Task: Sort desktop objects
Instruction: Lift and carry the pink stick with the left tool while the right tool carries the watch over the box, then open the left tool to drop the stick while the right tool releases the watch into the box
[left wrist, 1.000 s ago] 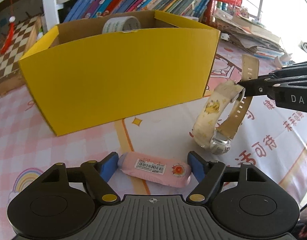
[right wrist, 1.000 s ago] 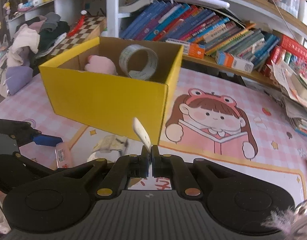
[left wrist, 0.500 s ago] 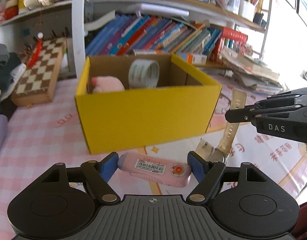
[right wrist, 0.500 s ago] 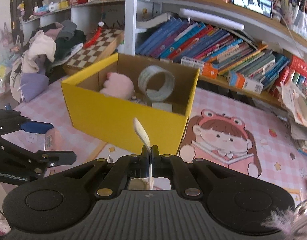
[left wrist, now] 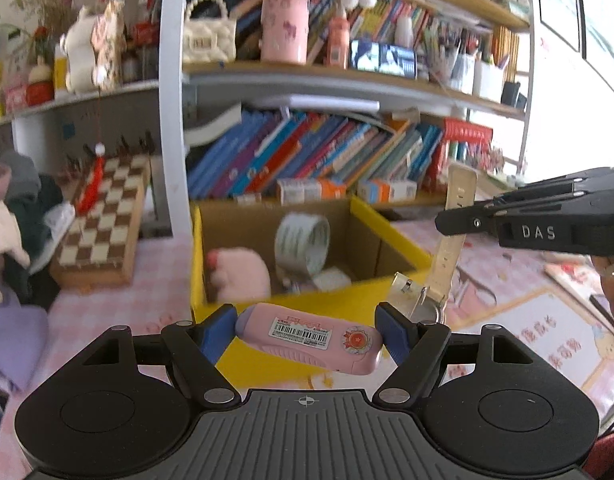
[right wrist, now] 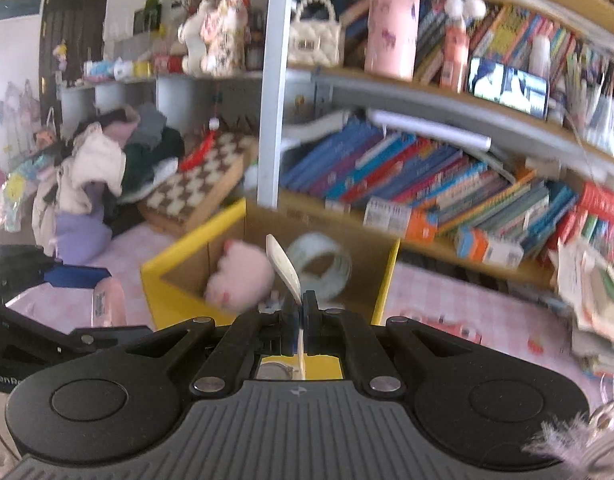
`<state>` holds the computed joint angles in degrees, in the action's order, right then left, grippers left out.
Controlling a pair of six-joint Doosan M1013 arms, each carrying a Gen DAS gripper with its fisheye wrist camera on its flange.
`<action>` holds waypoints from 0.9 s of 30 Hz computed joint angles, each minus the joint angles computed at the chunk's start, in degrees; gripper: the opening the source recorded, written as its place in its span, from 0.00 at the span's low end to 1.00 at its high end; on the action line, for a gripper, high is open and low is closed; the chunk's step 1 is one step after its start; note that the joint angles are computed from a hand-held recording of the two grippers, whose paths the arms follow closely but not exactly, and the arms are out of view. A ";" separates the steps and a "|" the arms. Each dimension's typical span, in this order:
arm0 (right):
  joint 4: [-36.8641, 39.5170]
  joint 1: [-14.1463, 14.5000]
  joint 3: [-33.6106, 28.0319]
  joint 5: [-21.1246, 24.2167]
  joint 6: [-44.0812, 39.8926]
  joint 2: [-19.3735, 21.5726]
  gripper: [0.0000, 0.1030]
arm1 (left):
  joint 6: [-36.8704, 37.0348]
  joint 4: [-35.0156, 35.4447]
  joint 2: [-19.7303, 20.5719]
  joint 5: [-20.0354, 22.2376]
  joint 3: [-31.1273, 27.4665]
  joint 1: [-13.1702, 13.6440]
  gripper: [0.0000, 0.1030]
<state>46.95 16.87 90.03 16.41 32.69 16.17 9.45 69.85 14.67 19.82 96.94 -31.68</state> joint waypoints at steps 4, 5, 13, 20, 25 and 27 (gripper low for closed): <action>8.36 -0.46 -2.29 -0.25 -9.28 0.97 0.02 | -0.43 3.67 0.58 -0.25 -1.58 0.55 0.74; 10.58 -0.59 -2.97 -0.26 -11.68 1.31 0.02 | -0.53 4.64 0.74 -0.10 -1.99 0.60 0.74; 16.93 -1.32 -9.25 1.25 -19.65 5.53 0.02 | 2.27 5.07 3.42 1.73 -6.40 1.39 0.74; 5.07 -1.51 -13.92 5.51 -8.52 9.89 0.03 | 13.50 -6.09 6.37 2.41 -9.99 2.32 0.74; -0.32 -1.53 -15.59 7.99 -3.36 12.17 0.03 | 22.30 -14.71 8.45 3.99 -12.21 2.82 0.74; -2.20 -1.65 -16.13 9.06 -1.02 12.91 0.03 | 25.12 -17.38 9.23 4.84 -13.08 3.00 0.74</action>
<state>44.76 15.22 73.90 25.47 31.67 29.07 34.57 52.46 23.89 24.66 83.86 -28.68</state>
